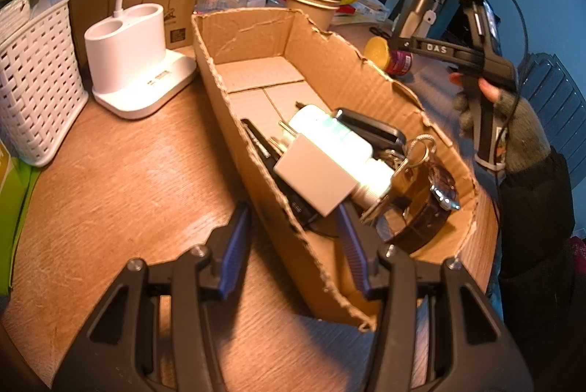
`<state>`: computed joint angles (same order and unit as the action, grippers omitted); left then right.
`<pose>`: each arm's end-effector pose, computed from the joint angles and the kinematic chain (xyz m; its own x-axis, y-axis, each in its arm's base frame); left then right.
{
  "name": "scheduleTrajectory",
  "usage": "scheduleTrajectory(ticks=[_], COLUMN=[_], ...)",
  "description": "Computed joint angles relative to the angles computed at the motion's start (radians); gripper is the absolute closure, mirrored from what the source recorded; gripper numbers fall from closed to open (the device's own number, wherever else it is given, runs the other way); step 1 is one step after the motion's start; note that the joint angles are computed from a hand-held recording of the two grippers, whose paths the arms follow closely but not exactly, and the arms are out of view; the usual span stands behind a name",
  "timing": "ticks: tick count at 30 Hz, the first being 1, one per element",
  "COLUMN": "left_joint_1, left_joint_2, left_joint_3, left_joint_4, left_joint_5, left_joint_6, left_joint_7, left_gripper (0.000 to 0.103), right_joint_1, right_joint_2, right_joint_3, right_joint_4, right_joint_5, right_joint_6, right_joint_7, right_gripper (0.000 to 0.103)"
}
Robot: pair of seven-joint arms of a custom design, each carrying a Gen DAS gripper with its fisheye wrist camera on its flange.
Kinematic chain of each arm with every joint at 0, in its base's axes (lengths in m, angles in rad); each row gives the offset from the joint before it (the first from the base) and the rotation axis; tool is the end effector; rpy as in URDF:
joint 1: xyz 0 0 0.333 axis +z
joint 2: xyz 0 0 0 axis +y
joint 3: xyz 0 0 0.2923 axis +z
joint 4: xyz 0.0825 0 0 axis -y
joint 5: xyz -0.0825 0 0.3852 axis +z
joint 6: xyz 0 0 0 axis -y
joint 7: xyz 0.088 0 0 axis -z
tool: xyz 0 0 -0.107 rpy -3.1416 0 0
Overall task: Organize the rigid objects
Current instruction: 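Close the right tool around the red-and-gold tin can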
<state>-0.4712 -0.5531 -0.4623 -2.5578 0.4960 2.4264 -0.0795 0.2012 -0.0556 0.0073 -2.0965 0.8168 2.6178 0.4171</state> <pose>0.2568 -0.3479 0.4531 0.3097 -0.9200 0.2404 -0.6986 -0.3916 -0.5988 0.5667 0.1031 0.4804 0.6850 -0.7284 0.0131 -0.5018 -0.4848 -0.7163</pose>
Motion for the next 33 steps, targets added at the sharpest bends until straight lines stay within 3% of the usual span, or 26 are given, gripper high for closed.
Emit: scheduleTrajectory(ticks=[24,26,33], left_joint_1=[0.002,0.002,0.002], left_joint_2=[0.003,0.003,0.003], left_joint_3=[0.001,0.001,0.001], left_joint_4=[-0.002,-0.002,-0.002], left_joint_5=[0.004,0.004,0.004], left_joint_6=[0.01,0.01,0.011], left_joint_7=[-0.006,-0.006,-0.006], left_gripper=[0.053,0.053,0.053], right_joint_1=[-0.001,-0.001,-0.002], right_joint_2=[0.043,0.044,0.038], right_joint_3=[0.018,0.018,0.018], right_joint_4=[0.021,0.022,0.014], right_joint_5=[-0.065,-0.068,-0.065], right_joint_6=[-0.002,-0.003,0.007], right_joint_7=[0.071,0.076,0.071], right_gripper=[0.025,0.037,0.038])
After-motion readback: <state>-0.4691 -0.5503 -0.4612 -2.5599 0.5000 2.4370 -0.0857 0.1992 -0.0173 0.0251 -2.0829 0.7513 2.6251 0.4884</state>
